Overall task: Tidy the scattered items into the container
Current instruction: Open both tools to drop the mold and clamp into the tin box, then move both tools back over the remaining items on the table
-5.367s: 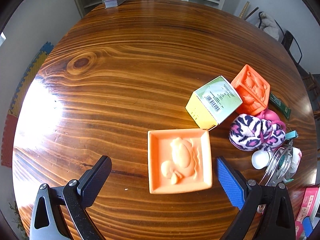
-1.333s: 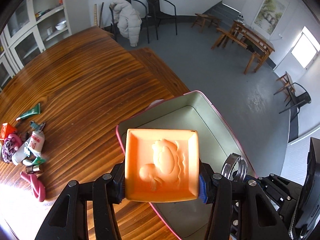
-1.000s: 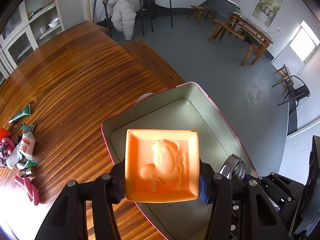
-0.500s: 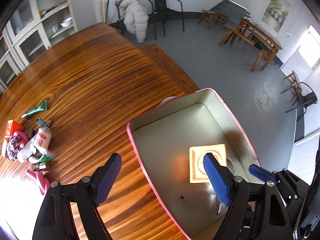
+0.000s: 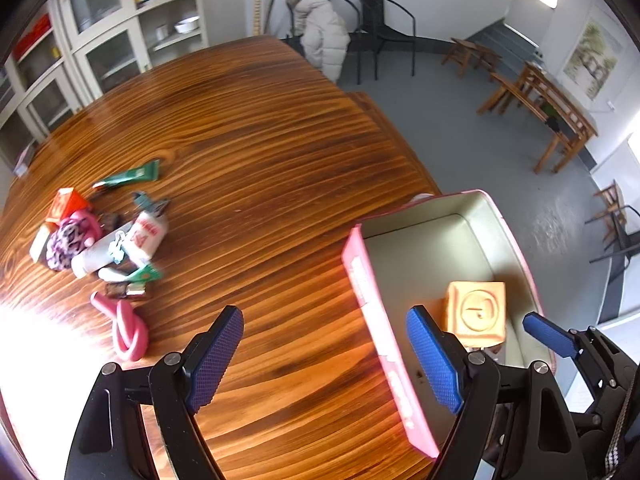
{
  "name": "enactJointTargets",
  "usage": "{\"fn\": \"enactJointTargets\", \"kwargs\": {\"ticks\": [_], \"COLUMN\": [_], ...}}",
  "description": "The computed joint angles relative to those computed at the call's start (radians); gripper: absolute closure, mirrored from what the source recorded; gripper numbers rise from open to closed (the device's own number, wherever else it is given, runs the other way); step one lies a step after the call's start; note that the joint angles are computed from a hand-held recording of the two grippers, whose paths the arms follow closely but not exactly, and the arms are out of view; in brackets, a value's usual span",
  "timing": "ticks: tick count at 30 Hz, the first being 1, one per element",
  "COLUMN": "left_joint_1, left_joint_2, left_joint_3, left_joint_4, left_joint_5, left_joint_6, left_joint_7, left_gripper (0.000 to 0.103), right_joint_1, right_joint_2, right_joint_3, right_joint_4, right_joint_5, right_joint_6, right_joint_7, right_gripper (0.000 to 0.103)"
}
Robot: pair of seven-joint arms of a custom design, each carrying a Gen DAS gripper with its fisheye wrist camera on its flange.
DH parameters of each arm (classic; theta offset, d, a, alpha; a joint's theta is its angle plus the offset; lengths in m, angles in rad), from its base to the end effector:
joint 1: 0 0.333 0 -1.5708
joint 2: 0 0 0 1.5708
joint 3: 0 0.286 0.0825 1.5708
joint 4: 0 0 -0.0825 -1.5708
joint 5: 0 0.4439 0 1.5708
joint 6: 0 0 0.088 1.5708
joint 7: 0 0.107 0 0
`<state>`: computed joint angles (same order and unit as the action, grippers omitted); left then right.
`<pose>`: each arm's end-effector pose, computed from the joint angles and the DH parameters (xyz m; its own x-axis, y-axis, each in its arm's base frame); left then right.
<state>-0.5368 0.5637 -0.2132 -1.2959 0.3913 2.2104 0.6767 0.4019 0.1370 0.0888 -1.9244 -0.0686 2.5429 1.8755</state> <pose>0.6107 -0.5029 0.4216 -0.0007 -0.9952 0.0974 -0.9105 -0.0396 -0.4115 0.5989 0.3192 0.4149 0.2481 -0.9643 -0.0926 -0.8716 -0.1805 -0.4557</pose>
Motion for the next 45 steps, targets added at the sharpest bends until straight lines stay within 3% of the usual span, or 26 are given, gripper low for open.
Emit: {"fn": "enactJointTargets", "kwargs": {"ticks": [24, 45], "left_joint_1": [0.101, 0.179], "left_joint_2": [-0.284, -0.461], "left_joint_3": [-0.025, -0.044], "left_joint_4": [-0.382, -0.607], "left_joint_5": [0.019, -0.013], "left_joint_6": [0.051, 0.091], "left_joint_7": [-0.179, -0.208], "left_gripper": [0.018, 0.018], "right_joint_1": [0.082, 0.158], "right_joint_2": [0.089, 0.167], "right_joint_3": [0.014, 0.015], "right_joint_4": [0.157, 0.271], "right_joint_5": [-0.055, -0.090], "right_joint_6": [-0.047, -0.091], "right_joint_7": [-0.024, -0.007], "right_gripper": [0.030, 0.030]}}
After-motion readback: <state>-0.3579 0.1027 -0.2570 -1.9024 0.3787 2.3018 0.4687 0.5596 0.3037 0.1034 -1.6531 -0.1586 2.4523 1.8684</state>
